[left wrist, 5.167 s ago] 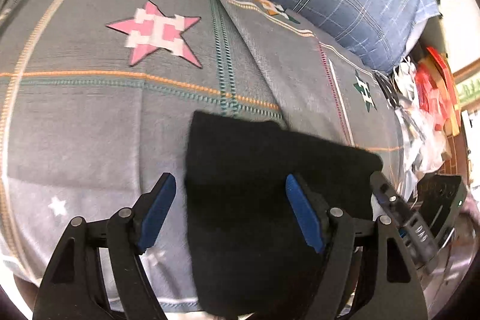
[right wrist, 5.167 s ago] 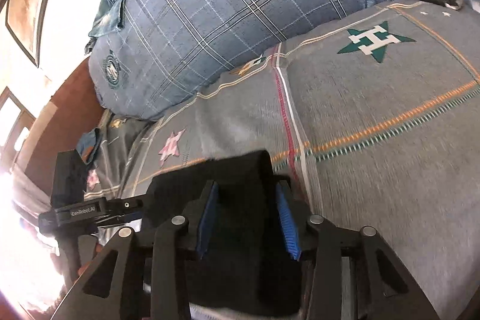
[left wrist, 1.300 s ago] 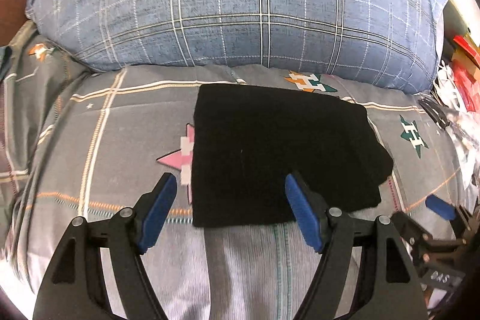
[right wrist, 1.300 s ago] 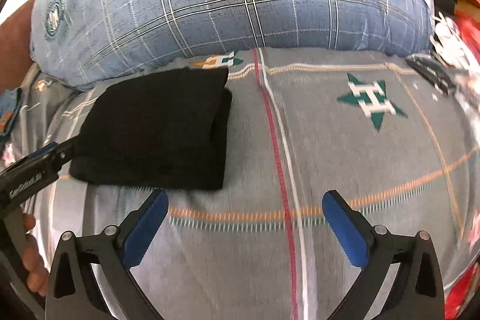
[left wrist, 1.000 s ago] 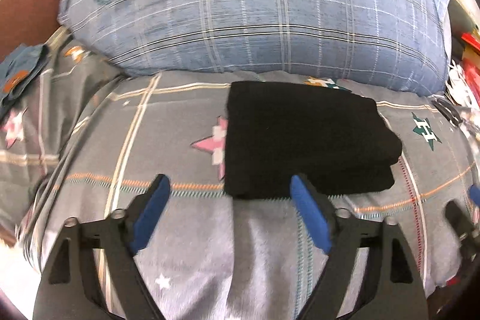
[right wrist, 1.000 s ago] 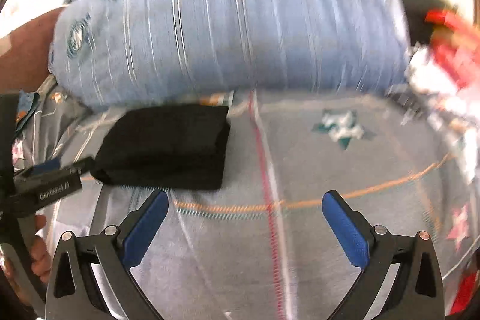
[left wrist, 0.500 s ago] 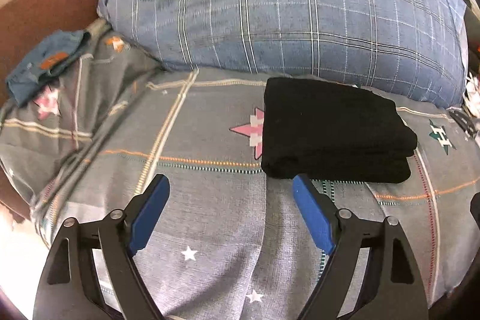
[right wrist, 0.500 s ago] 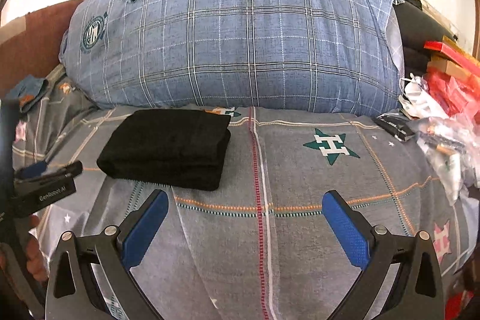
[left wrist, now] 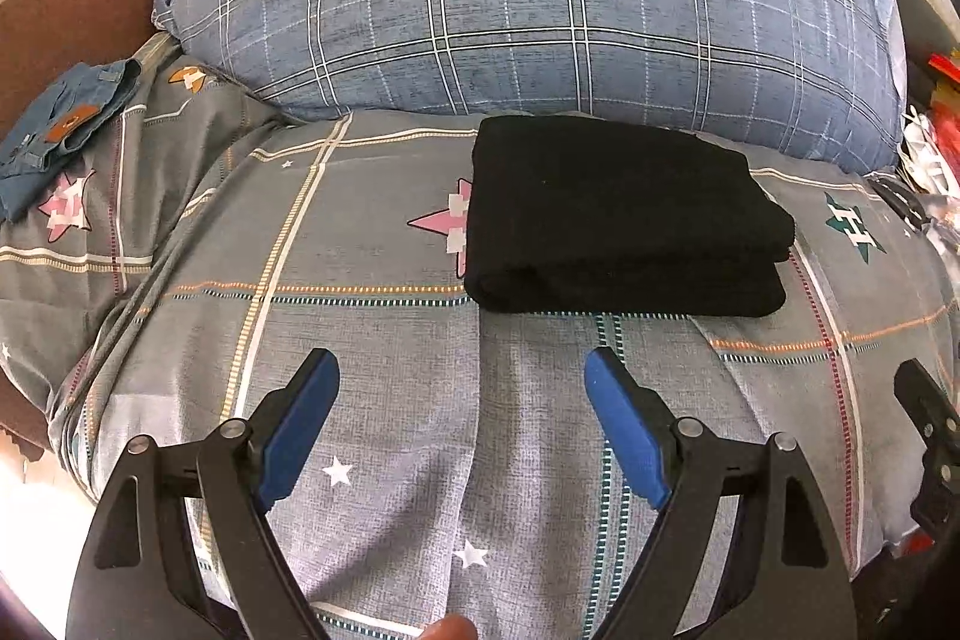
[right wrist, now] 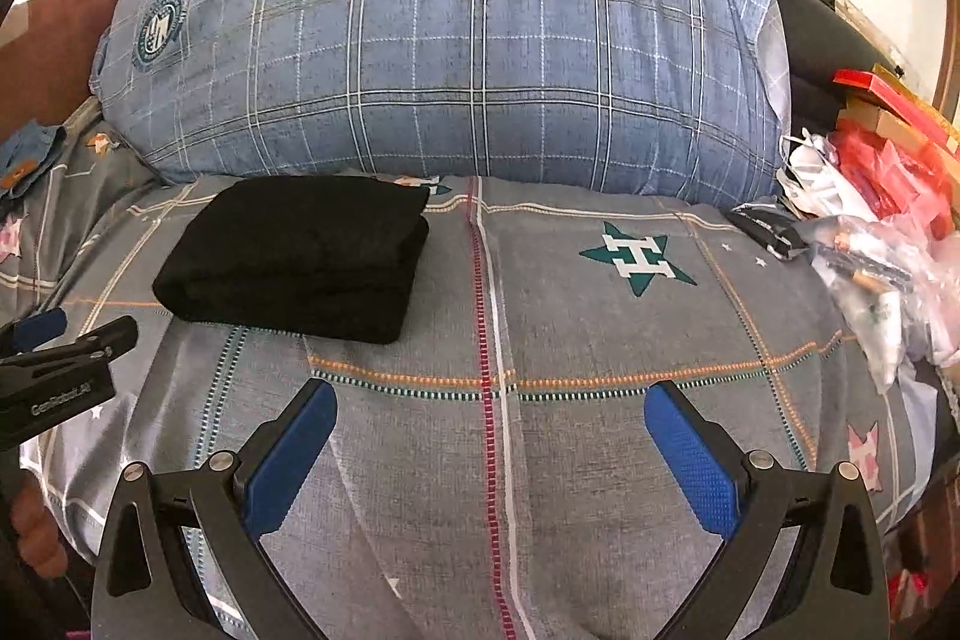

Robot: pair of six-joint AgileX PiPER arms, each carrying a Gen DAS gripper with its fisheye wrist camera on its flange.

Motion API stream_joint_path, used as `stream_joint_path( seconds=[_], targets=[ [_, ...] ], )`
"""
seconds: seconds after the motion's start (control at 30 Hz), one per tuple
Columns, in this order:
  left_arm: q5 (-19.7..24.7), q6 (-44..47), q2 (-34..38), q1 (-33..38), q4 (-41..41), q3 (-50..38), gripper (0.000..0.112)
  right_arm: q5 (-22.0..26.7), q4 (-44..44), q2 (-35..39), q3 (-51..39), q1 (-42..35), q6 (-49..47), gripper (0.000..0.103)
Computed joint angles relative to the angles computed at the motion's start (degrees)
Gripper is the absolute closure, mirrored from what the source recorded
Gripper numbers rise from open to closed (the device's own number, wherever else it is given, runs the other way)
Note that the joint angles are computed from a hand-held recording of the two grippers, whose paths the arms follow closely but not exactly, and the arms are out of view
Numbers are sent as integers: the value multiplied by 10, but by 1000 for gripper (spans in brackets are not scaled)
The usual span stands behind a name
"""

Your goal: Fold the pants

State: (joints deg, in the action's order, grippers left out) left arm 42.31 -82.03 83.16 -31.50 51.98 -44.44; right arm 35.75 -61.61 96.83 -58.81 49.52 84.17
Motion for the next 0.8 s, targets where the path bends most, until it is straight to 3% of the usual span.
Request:
stream_joint_path(
  seconds=[0.8],
  targets=[
    [-42, 122, 9, -2, -105, -34, 28, -37, 47, -13, 35, -39, -26, 0]
  ],
)
